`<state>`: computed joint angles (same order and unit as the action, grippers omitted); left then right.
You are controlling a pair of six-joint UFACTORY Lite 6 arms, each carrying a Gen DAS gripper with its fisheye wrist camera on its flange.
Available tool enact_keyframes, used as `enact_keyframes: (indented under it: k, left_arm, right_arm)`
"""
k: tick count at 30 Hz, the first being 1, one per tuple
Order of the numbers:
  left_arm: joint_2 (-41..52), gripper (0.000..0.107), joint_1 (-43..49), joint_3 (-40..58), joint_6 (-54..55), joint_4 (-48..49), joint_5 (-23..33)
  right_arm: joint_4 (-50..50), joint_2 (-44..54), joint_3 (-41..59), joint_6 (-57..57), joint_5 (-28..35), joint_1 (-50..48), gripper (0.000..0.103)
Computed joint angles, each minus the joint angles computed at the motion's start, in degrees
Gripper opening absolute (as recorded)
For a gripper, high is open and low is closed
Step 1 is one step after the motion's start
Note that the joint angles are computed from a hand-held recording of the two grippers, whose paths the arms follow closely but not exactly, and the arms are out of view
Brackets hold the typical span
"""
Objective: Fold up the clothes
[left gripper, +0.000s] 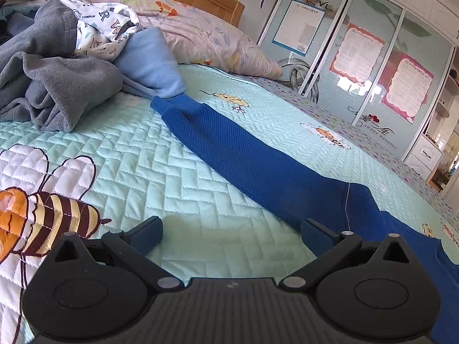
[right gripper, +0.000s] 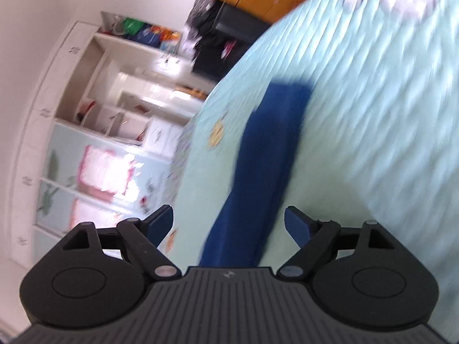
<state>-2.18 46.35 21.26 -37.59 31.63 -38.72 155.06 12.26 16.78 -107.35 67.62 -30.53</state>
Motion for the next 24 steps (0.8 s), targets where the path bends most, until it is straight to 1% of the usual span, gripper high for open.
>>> enact_keyframes:
  k: [2,4,8,11,13,14,15,16,17,18,19,22,24]
  left_arm:
    - [0.32,0.102,-0.27,0.08,0.60,-0.63,-0.05]
    - [0.67,0.102,-0.63,0.17,1.28,-1.39,-0.10]
    - [1.23,0.102,-1.15,0.31,2.27,-2.49,-0.18]
    - [1.49,0.103,-1.49,0.35,2.79,-3.16,-0.21]
    - [1.62,0.102,-1.63,0.38,3.01,-3.43,-0.23]
    - [1.68,0.102,-1.66,0.40,3.08,-3.50,-0.26]
    - [1.75,0.102,-1.70,0.41,3.17,-3.60,-0.30]
    - [1.85,0.102,-1.77,0.42,3.30,-3.76,-0.37]
    - [1.90,0.102,-1.78,0.41,3.34,-3.81,-0.42]
    - [1.90,0.102,-1.71,0.41,3.35,-3.73,-0.44]
    - [1.83,0.102,-1.70,0.36,3.34,-3.71,-0.41]
    - [1.73,0.102,-1.90,0.25,3.41,-3.97,-0.40]
    - [1.44,0.102,-1.74,0.09,3.11,-3.60,-0.35]
  right_arm:
    - [-5.87,4.79,4.07,0.57,0.74,-5.69,0.084]
    - [-7.36,7.10,7.61,1.50,-0.51,-6.88,0.084]
    - [-4.21,10.15,13.78,-2.48,-5.97,-4.15,0.086]
    - [-1.54,10.71,15.17,-5.29,-7.14,-3.08,0.090]
    - [0.12,11.30,15.94,-7.18,-7.97,-2.38,0.088]
    - [0.72,11.52,16.49,-8.15,-9.13,-2.31,0.073]
    - [1.34,11.74,17.05,-9.14,-10.30,-2.23,0.041]
    - [0.48,13.03,17.68,-9.20,-11.04,-3.09,0.021]
    - [-1.74,14.23,17.50,-7.49,-9.38,-4.80,0.016]
    - [-4.00,16.14,17.07,-6.15,-5.59,-6.81,0.015]
    - [-5.03,16.74,16.15,-5.41,-3.12,-8.23,0.015]
    - [-3.69,12.85,11.35,-7.73,-1.58,-9.63,0.015]
    - [-2.20,8.81,6.12,-10.91,0.63,-11.44,0.015]
